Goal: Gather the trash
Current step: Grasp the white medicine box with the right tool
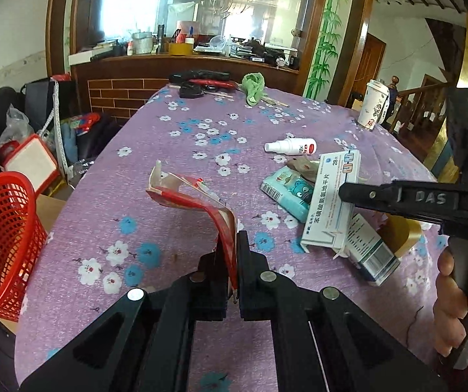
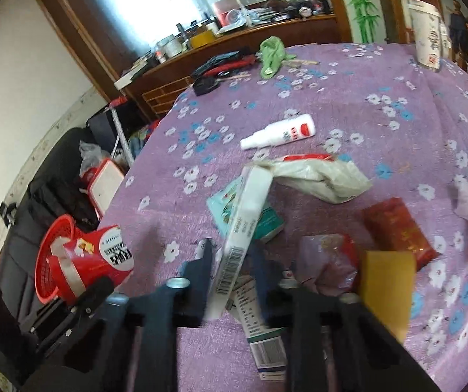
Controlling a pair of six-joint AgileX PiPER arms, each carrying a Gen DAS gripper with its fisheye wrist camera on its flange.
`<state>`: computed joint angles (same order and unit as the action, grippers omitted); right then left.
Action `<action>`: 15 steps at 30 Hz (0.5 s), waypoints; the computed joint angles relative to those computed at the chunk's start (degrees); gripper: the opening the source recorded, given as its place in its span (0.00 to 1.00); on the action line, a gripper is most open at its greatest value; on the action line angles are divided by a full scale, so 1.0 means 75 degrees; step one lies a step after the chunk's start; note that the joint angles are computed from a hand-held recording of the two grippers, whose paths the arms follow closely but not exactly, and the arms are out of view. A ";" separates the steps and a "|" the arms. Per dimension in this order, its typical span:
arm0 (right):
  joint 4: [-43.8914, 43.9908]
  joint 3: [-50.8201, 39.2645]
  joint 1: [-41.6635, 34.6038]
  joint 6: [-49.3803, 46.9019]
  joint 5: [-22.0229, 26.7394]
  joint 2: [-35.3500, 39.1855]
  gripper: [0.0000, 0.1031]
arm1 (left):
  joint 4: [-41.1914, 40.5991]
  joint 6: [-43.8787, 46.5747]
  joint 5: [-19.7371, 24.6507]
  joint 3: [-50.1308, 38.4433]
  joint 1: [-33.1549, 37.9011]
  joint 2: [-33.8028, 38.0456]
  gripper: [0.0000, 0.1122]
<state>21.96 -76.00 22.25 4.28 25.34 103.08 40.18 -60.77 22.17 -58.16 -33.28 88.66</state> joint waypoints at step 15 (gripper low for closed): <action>0.1539 0.2837 0.0475 -0.1700 -0.1546 -0.2572 0.15 | 0.2312 -0.2166 0.1067 0.0299 -0.1341 -0.0435 0.03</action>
<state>33.51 -54.72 25.82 -8.48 13.74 83.79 57.52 -77.02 30.17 -55.92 -43.34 85.40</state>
